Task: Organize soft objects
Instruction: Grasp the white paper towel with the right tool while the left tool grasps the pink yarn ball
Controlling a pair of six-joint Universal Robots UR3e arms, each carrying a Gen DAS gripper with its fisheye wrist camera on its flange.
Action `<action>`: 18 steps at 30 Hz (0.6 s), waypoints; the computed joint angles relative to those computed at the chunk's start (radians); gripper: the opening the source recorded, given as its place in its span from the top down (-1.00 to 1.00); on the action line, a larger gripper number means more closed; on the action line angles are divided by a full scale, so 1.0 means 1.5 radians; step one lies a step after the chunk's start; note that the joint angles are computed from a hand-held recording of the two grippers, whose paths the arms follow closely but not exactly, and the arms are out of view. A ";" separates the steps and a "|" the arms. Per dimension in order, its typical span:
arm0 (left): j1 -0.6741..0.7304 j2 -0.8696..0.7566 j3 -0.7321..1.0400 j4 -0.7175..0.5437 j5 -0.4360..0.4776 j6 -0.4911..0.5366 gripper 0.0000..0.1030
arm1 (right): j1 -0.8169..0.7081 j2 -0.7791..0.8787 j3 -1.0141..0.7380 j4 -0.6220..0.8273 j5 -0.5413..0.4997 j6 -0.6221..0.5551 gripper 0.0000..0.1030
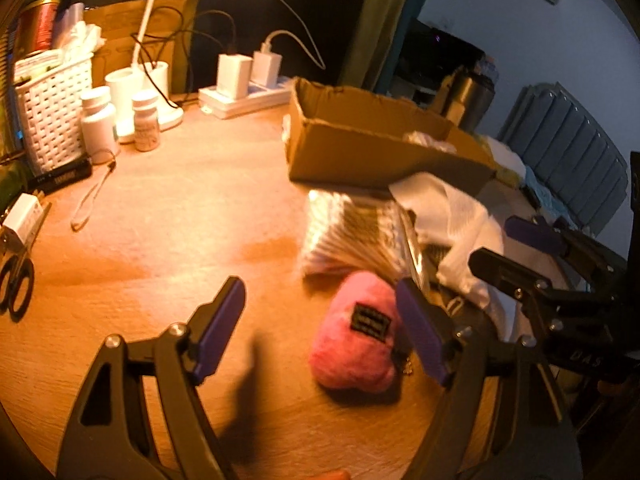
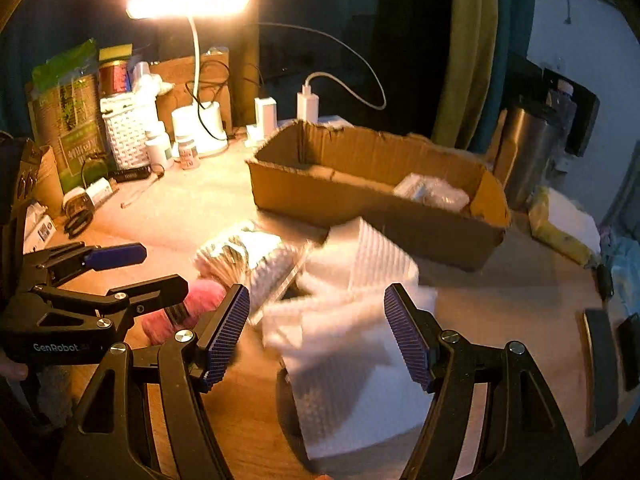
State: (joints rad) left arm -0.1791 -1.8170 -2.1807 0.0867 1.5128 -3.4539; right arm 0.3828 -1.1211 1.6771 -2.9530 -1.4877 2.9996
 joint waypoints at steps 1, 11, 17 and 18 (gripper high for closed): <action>-0.006 -0.006 0.006 -0.004 0.002 0.001 -0.53 | -0.003 -0.002 0.009 -0.004 -0.001 0.000 -0.42; -0.047 -0.039 0.058 -0.055 0.027 0.001 -0.53 | -0.031 -0.008 0.060 -0.028 0.019 0.006 -0.42; -0.051 -0.046 0.073 -0.078 0.037 0.004 -0.53 | -0.042 0.011 0.042 -0.008 0.034 0.007 -0.42; -0.053 -0.047 0.076 -0.081 0.039 0.005 -0.53 | -0.042 0.015 0.039 -0.003 0.036 0.006 -0.42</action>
State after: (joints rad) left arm -0.2578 -1.8875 -2.0667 -0.0345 1.5707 -3.4459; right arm 0.3198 -1.0993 1.7351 -2.9576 -1.4336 3.0091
